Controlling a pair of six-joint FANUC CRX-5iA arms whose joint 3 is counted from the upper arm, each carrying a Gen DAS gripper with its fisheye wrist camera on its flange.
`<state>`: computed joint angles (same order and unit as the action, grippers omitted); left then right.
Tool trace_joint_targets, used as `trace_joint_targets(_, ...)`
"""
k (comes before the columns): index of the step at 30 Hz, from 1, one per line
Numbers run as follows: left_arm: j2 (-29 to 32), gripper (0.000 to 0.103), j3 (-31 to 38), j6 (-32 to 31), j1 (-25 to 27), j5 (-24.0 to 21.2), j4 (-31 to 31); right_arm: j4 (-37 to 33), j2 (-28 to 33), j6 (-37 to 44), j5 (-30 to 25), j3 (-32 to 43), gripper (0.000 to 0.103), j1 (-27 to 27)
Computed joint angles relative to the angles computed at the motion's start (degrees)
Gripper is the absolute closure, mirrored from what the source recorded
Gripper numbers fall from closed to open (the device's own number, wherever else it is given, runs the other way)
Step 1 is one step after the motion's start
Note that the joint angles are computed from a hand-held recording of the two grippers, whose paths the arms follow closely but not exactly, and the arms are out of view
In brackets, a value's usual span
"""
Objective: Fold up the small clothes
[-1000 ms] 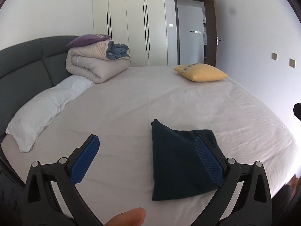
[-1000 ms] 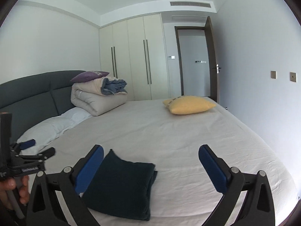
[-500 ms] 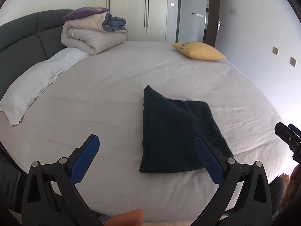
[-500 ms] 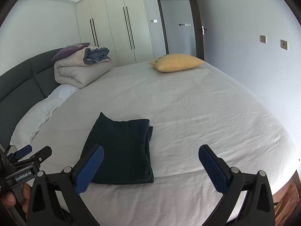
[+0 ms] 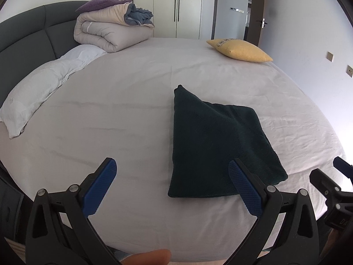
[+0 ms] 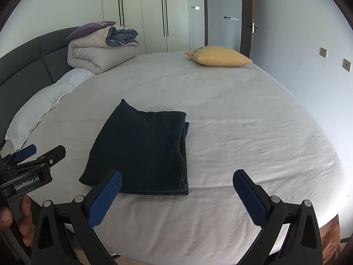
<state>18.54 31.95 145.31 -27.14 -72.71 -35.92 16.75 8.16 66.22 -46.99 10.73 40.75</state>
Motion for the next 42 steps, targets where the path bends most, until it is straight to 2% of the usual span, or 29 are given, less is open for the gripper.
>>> trace_joint_targets(8, 0.0, 0.0, -1.3, 0.0, 0.9, 1.1, 1.2, -1.3, 1.2, 0.5, -2.1, 1.0, 0.0, 0.1)
trace_joint_targets(42, 0.9, 0.0, -2.3, -0.5, 1.7, 1.9, 2.5, -1.7, 1.4, -0.5, -2.4, 0.3, 0.0, -0.3)
